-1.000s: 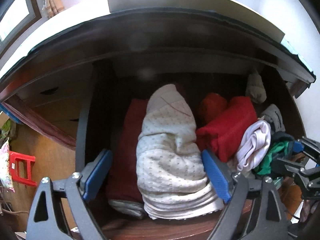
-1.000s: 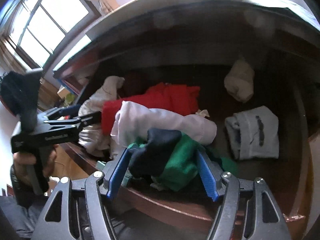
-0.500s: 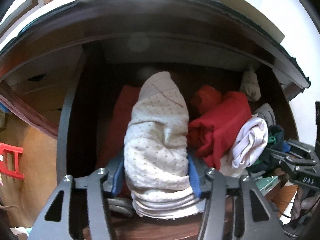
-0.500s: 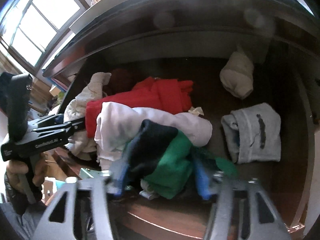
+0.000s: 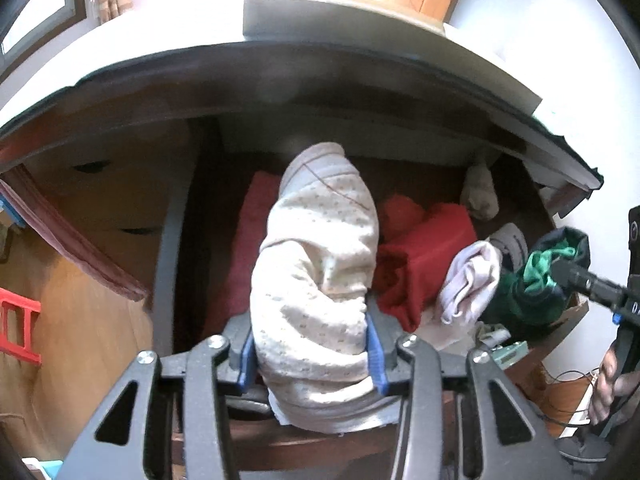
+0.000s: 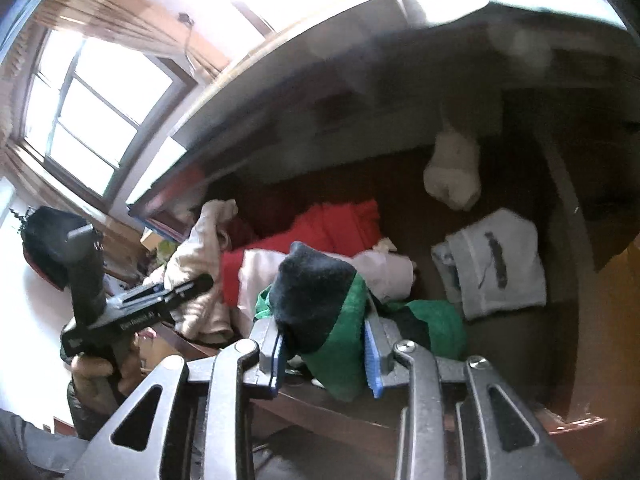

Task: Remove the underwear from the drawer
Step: 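Lift both rolls out of the drawer and carry them over the tray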

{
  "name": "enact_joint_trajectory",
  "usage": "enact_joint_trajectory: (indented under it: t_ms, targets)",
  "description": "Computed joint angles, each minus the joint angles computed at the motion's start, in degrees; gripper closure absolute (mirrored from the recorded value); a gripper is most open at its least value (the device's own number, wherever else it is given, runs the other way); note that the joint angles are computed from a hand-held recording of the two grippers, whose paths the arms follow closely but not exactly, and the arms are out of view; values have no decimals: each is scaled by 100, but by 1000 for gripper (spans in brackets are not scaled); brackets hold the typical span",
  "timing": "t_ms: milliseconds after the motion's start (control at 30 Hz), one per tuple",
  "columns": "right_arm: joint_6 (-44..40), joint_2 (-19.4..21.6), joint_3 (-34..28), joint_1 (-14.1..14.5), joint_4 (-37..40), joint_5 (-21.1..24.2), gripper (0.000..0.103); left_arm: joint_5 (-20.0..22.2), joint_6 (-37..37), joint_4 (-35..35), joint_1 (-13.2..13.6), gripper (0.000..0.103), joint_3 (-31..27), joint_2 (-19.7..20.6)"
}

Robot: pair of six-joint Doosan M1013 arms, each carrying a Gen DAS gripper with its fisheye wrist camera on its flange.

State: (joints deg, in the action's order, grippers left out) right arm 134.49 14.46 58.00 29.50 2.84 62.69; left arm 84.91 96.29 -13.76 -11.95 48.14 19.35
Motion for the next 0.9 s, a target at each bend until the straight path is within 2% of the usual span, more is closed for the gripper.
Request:
enact_joint_trajectory:
  t_ms: [133,467,667,900]
  targets:
    - [101,-53,17,8,-105,-208,69,-92,102,-119,73,60,-23,-58]
    - [70,-12,-252,7,-331,-519,69,-674,798,-507,178,60,-86,-318]
    - [-268,171,-833,-45,-319,-664,69,-850,851,-851,326,60,-561,-197]
    - [-532,630,-1765,-171,-10,-742,69,-1128,875,-647,239,60,-1170,79]
